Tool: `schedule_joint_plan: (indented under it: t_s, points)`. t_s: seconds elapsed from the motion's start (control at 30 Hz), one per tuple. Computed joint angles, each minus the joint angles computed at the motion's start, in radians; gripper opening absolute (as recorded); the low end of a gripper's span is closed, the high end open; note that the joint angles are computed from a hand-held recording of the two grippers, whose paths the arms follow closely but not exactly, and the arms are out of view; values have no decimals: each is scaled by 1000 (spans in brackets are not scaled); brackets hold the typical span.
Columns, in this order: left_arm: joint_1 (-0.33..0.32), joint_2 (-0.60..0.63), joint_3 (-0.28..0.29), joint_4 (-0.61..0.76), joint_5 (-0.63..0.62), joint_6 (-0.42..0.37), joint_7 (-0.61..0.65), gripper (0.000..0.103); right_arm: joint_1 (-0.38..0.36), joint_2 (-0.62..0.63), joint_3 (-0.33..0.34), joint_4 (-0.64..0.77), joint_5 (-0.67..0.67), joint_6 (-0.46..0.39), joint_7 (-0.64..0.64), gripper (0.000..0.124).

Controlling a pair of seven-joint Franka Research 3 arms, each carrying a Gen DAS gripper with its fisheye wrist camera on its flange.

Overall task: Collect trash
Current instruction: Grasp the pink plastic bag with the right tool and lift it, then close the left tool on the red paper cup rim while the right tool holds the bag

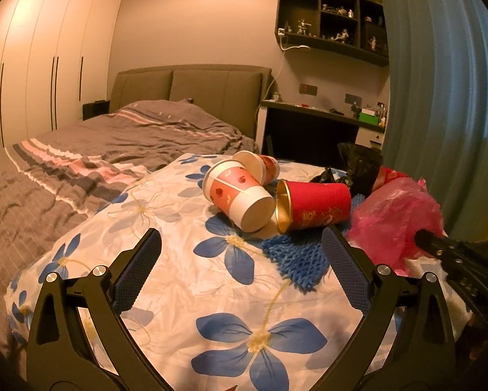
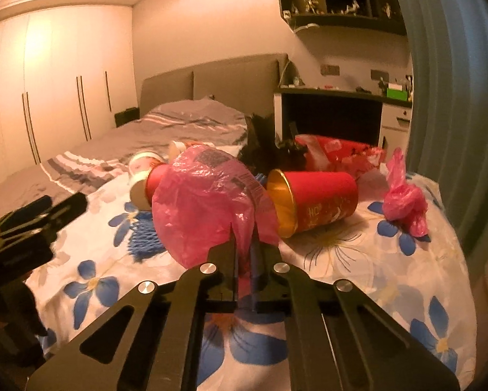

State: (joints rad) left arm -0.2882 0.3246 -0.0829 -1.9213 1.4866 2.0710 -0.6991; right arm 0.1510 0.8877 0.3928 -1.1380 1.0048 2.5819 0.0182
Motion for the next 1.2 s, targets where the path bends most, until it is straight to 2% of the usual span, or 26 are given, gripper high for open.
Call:
schedule_joint_plan:
  t_s: [0.17, 0.33, 0.6, 0.8, 1.0, 1.2]
  points:
    - [0, 8, 0, 4, 6, 5, 3, 97, -69, -58, 38, -77, 106, -4, -72, 6]
    - [-4, 21, 4, 19, 13, 21, 20, 97, -107, -99, 35, -119, 214, -13, -137, 6]
    - [-24, 68, 12, 92, 27, 44, 70, 97, -127, -120, 2, -129, 358, 7, -198, 6]
    - [-45, 133, 34, 191, 41, 91, 119, 97, -130, -100, -21, -95, 391, 28, -178, 6]
    - [-57, 225, 73, 336, 74, 200, 164, 95, -146, -79, -26, -65, 399, 46, -152, 6]
    - [-52, 350, 114, 522, 7, 341, 277, 75, -164, -62, -27, -45, 385, 54, -124, 6]
